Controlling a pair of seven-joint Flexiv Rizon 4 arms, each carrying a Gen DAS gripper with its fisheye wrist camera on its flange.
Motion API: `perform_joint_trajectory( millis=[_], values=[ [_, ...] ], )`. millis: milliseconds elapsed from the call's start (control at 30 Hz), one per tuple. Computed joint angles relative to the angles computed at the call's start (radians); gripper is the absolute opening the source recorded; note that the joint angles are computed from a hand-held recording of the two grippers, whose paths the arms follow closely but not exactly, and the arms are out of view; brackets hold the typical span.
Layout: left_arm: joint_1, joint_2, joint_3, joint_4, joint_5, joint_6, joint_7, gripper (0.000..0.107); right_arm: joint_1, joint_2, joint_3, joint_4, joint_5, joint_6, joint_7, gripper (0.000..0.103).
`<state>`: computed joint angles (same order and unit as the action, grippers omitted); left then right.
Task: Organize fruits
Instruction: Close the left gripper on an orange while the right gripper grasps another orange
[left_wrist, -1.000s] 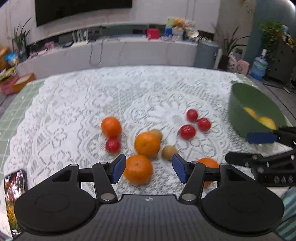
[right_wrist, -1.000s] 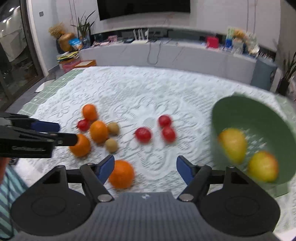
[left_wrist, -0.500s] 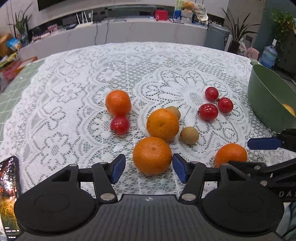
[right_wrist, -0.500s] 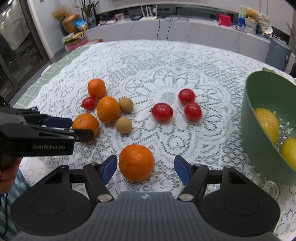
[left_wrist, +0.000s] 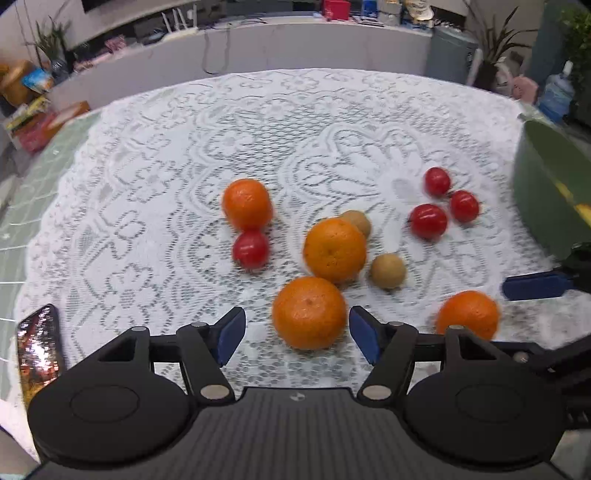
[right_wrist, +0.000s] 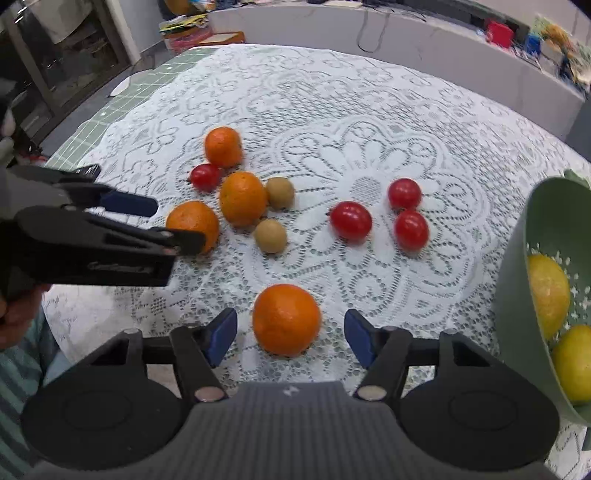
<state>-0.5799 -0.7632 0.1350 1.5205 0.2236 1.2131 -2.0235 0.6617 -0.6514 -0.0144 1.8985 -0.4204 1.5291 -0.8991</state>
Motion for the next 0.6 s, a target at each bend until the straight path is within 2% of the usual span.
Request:
perform_joint_trajectory(
  millis=[67, 133, 200, 300, 333, 400, 600],
  values=[
    [0.001, -0.012, -0.003, 0.005, 0.005, 0.039, -0.002, 0.075, 0.104, -0.008, -0.129, 0.036, -0.021, 0.083, 0.038, 0.061],
    [-0.038, -0.028, 0.044, -0.009, 0.033, 0.054, -0.028, 0.075, 0.222, -0.026, -0.269, 0.064, -0.011, 0.147, 0.057, 0.061],
    [-0.056, -0.034, 0.064, -0.011, 0.047, 0.066, -0.046, 0.070, 0.290, -0.041, -0.339, 0.076, 0.021, 0.169, 0.051, 0.057],
    [-0.064, -0.028, 0.073, 0.006, 0.057, 0.095, -0.058, 0.071, 0.407, -0.065, -0.455, 0.102, 0.081, 0.198, 0.043, 0.057],
    [-0.064, -0.028, 0.070, 0.007, 0.058, 0.090, -0.048, 0.071, 0.442, -0.075, -0.488, 0.107, 0.100, 0.204, 0.037, 0.057],
    [-0.064, -0.029, 0.069, 0.009, 0.060, 0.081, -0.035, 0.071, 0.466, -0.081, -0.500, 0.104, 0.120, 0.192, 0.014, 0.057],
    [-0.047, -0.030, 0.066, 0.039, 0.050, 0.154, -0.011, 0.071, 0.582, -0.130, -0.604, 0.093, 0.180, 0.147, -0.037, 0.057]
  ],
)
